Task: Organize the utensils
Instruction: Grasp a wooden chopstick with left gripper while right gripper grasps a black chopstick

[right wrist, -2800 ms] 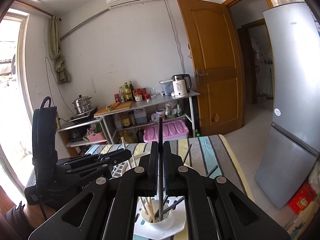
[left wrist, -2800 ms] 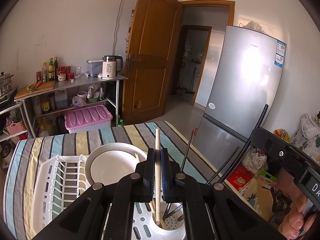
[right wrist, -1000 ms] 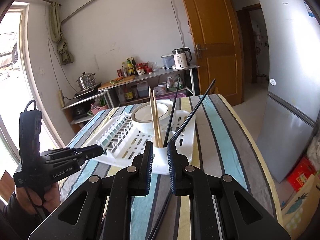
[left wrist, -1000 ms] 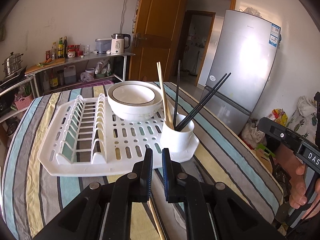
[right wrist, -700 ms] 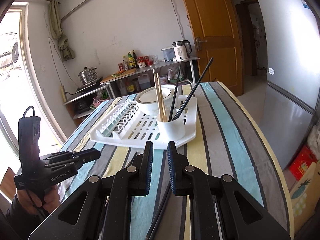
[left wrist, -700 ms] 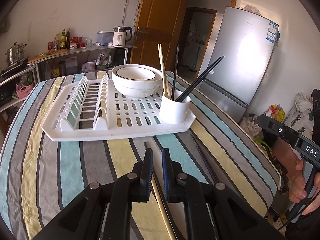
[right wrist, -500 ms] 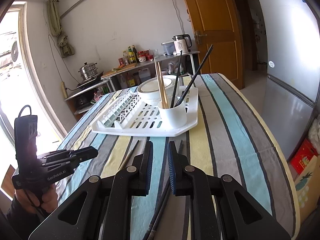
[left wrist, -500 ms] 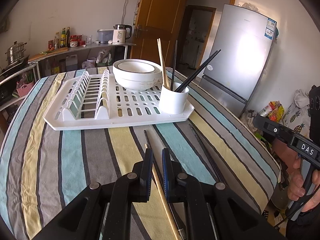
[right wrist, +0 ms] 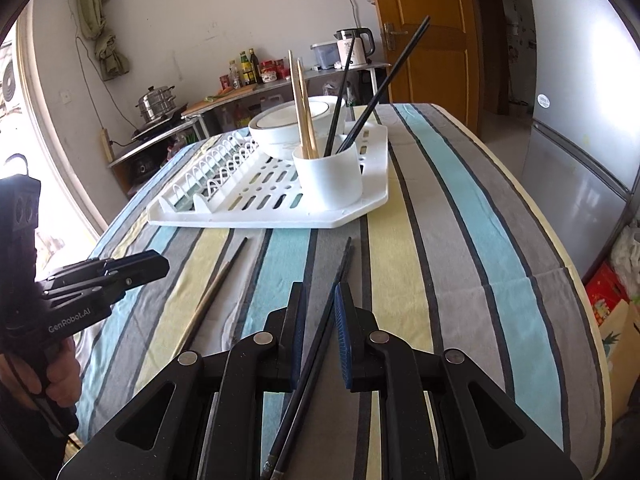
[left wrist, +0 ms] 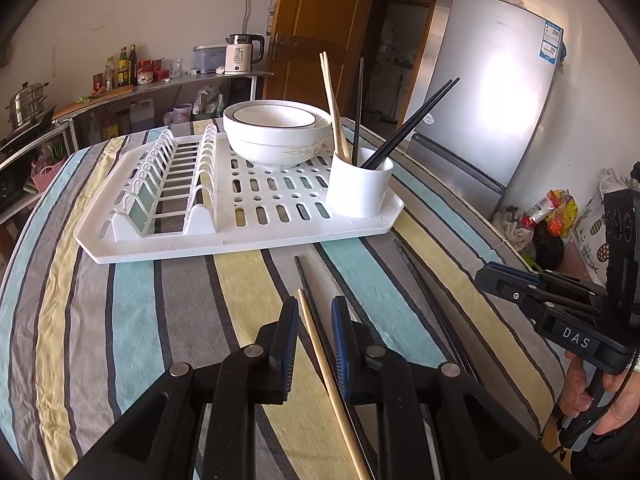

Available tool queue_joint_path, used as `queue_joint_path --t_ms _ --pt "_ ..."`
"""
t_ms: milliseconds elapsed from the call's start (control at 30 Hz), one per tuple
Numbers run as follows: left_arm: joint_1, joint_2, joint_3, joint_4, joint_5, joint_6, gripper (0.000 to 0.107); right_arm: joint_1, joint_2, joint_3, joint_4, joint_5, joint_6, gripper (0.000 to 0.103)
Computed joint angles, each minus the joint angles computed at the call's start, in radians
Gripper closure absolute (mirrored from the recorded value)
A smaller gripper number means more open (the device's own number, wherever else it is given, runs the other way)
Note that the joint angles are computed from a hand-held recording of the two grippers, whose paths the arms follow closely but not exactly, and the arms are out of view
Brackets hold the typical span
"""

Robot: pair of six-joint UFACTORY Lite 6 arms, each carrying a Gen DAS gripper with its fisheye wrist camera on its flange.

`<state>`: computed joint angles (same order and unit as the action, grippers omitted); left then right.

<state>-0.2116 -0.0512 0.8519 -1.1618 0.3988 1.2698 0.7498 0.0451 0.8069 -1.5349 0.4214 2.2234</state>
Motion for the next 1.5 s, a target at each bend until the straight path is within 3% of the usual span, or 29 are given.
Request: queue_joint_path --t_ms 433,533,767,900,1067,1200,1500 --pt "-0.036 0.176 0.144 0.048 -0.022 -0.053 0.091 -0.076 0.192 0.118 0.030 -0.089 -0.069 0.088" --pt "-0.047 0.194 0.158 0.065 -0.029 -0.072 0.091 -0.070 0.234 0.156 0.140 -0.062 -0.190 0.088" --pt "-0.060 0.208 0.172 0.084 -0.038 -0.085 0.091 -0.119 0.136 0.035 0.159 -0.037 -0.161 0.088" --pt "-0.068 0.239 0.198 0.111 -0.045 -0.121 0.091 -0.108 0.103 0.015 0.025 -0.090 -0.025 0.088" --pt "-0.075 0.263 0.219 0.146 -0.053 -0.165 0.091 -0.063 0.238 0.149 0.098 -0.088 -0.158 0.086" --pt "-0.079 0.287 0.242 0.173 -0.048 -0.194 0.091 -0.078 0.217 0.127 0.181 -0.052 -0.231 0.085" --pt "-0.096 0.352 0.301 0.218 -0.040 -0.246 0.091 -0.156 0.132 0.033 0.093 -0.078 -0.106 0.083"
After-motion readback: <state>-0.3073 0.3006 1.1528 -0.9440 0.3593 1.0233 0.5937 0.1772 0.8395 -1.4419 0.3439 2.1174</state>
